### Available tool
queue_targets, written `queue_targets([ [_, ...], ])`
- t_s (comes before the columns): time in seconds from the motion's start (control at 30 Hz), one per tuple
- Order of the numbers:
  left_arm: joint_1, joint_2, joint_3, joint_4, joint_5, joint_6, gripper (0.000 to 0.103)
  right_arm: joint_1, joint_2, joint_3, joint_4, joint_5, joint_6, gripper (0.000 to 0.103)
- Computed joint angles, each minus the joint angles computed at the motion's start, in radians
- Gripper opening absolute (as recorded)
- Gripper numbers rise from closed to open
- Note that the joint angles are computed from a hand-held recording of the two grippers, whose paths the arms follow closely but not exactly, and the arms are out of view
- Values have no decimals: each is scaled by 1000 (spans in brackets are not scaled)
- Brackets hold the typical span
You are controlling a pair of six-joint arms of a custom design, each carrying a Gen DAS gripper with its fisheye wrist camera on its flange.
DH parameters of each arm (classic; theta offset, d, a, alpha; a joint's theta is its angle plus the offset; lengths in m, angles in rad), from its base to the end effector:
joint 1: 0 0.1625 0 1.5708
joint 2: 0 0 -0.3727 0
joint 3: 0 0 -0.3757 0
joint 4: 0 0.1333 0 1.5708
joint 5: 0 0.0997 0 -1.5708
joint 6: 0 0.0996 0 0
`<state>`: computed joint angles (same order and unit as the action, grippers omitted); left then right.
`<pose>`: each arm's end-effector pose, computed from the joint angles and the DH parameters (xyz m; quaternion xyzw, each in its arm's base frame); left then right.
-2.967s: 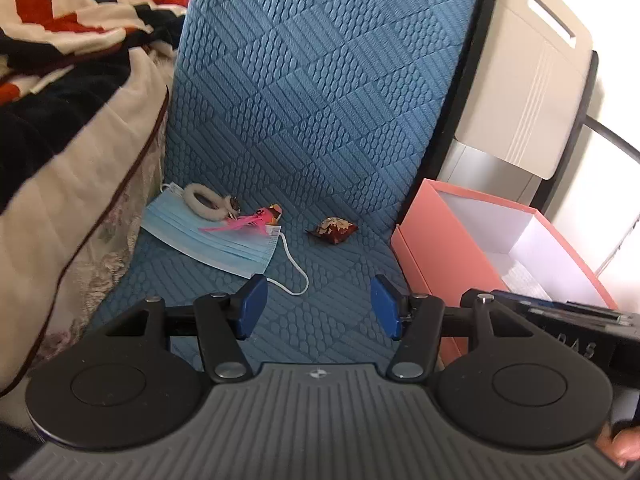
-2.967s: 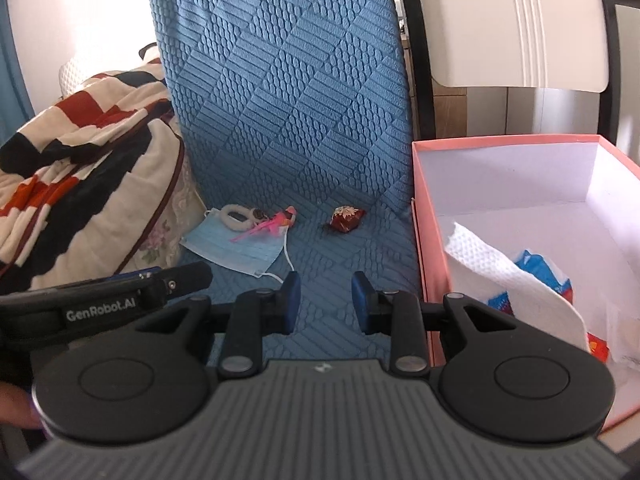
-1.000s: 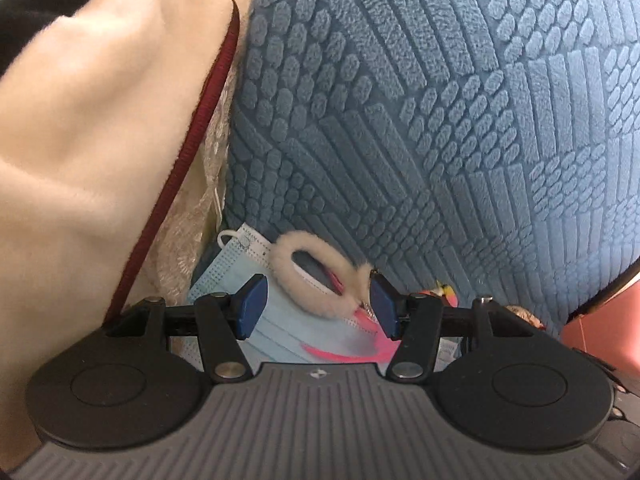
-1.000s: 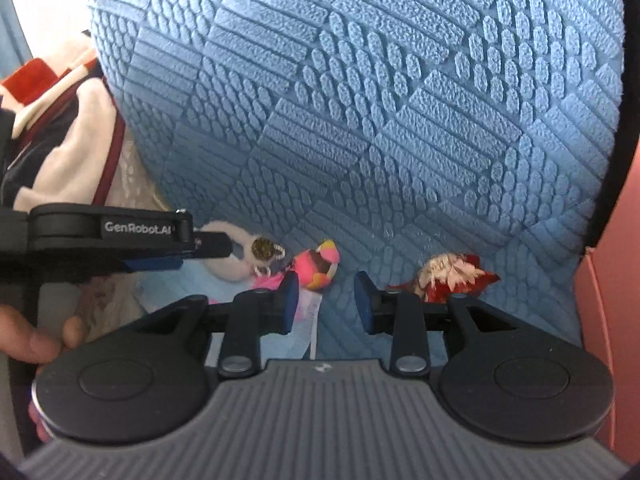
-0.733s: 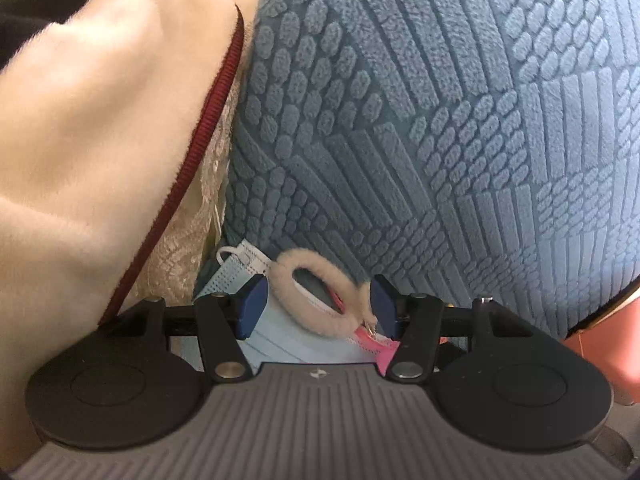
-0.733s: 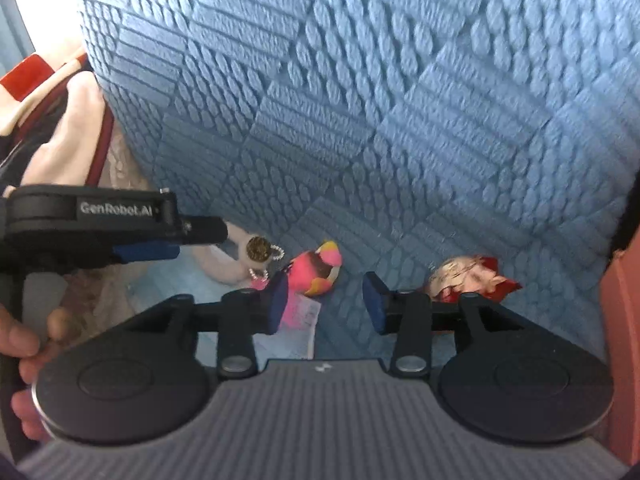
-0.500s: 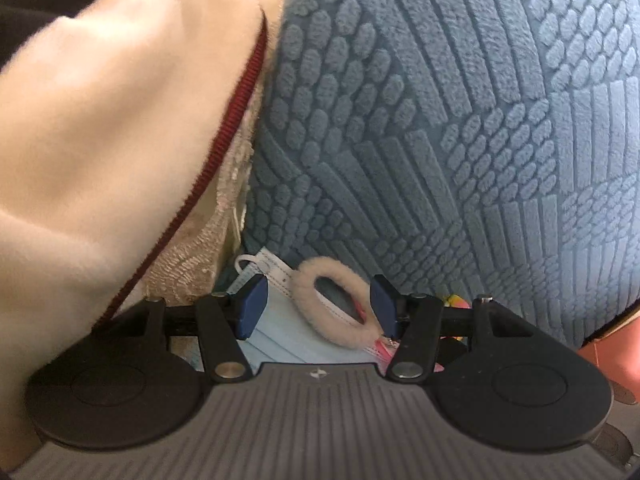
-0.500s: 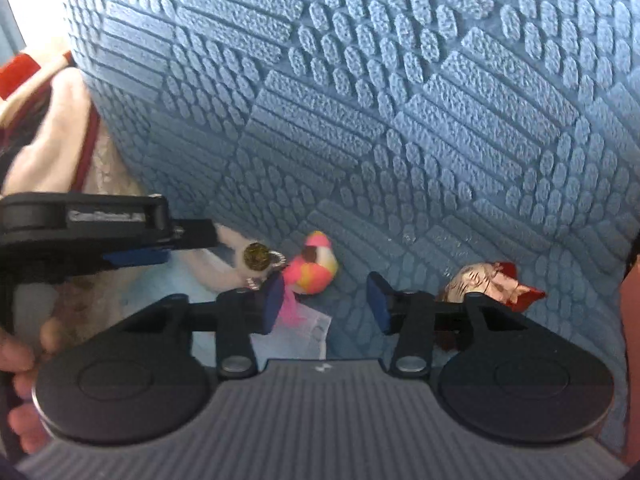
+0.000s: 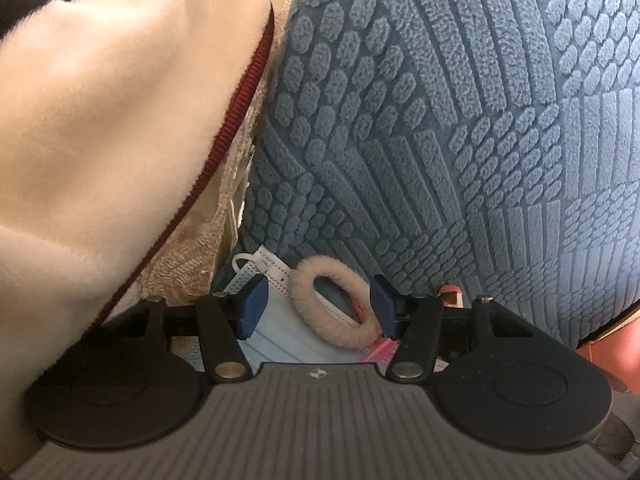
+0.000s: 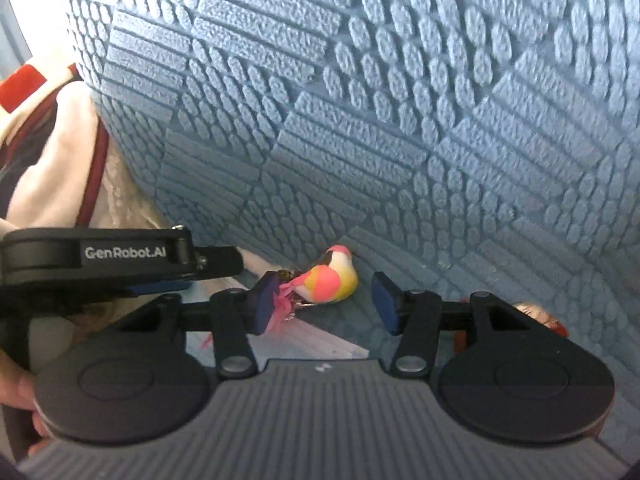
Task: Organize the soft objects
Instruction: 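Approach the hair tie with the left gripper while the right approaches the bird toy, then grasp the fluffy hair tie with the left gripper while the right grasps the bird toy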
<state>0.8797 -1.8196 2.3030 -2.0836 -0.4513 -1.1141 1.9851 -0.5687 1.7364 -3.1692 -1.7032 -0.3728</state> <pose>-0.0461 -0.4055 0.3086 -0.1855 0.8268 -0.4245 0.3192 0.3488 -0.4947 -0.0305 0.3607 -0.9057 0.2145 0.0602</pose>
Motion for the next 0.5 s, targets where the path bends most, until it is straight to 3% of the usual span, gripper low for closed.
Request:
queue_targets([
  [0.23, 32, 32, 19, -170, -28, 110, 63, -24, 28, -46, 53, 60, 132, 54],
  [0.5, 88, 76, 26, -332, -43, 211, 63, -13, 54, -78, 57, 17, 125, 55],
])
